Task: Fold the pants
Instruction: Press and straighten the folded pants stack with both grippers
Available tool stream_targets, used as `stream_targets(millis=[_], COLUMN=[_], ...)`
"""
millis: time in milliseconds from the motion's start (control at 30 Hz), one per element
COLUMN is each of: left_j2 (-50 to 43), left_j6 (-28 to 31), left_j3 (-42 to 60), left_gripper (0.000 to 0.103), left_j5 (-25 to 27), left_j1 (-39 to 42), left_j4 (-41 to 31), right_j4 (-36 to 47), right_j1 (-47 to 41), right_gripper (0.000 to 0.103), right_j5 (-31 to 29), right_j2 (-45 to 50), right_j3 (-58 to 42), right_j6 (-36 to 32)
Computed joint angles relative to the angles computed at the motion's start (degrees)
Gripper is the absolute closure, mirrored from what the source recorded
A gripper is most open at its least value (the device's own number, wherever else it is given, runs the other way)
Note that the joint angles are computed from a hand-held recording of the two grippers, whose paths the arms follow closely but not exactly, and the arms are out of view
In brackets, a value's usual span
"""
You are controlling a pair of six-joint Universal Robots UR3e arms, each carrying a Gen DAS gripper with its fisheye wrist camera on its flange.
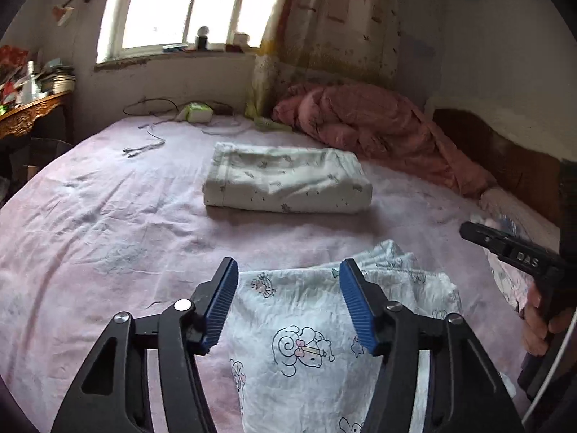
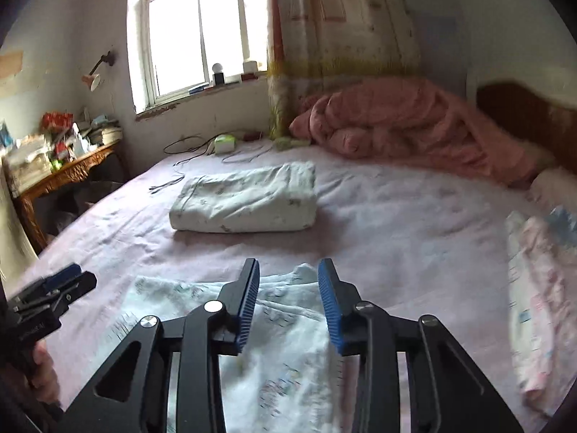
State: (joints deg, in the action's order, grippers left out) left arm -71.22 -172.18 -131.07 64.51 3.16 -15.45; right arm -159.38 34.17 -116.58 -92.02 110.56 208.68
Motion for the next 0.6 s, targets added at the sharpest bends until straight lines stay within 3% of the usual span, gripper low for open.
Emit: stream_targets(millis=[67,167,300,367,433,500,600], left_j2=[-4.69,-10.62,-14.85,-19.24,-21.32,-23.61,-27.01], left_j6=[0.45,0.99,-0.52,1.41,0.99,-0.97,-3.26], left_j3=[8.44,17.24,12.78,15.10,14.44,13.83,12.50], left_gripper=[0.055,0.055,0.056,0.064,0.064,0.064,0.064], left_j5=[3.77,9.54,9.20,9.26,9.62,15.26,22.04], left_j1=[-5.29,-11.61,-11.75,-11.75,-11.15,-12.55,-13.26], left_j4=[-6.31,-14.04,-9.00,-12.78,-10.23,-5.58,1.74], right_j4=[9.79,11.38,7.64,6.97,7.19,6.66,6.65], right_j1=[-3.31,-7.37,-13.14,-14.63,-15.14,-14.99,-13.32], right_gripper=[0.068,0.068,0.068,0.068,0.068,0.068,0.068], right_j5=[3.49,9.19,19.79,21.65,23.37,22.93,16.35], right_j2=[2.77,2.79,0.71,2.65,4.27,5.10,6.56], right_j3=[-7.30,-6.57,3.57,3.97,3.87,4.03,3.44], right_j6=[-1.17,0.49,-2.02,-1.27,-2.39,-2.45,-1.30])
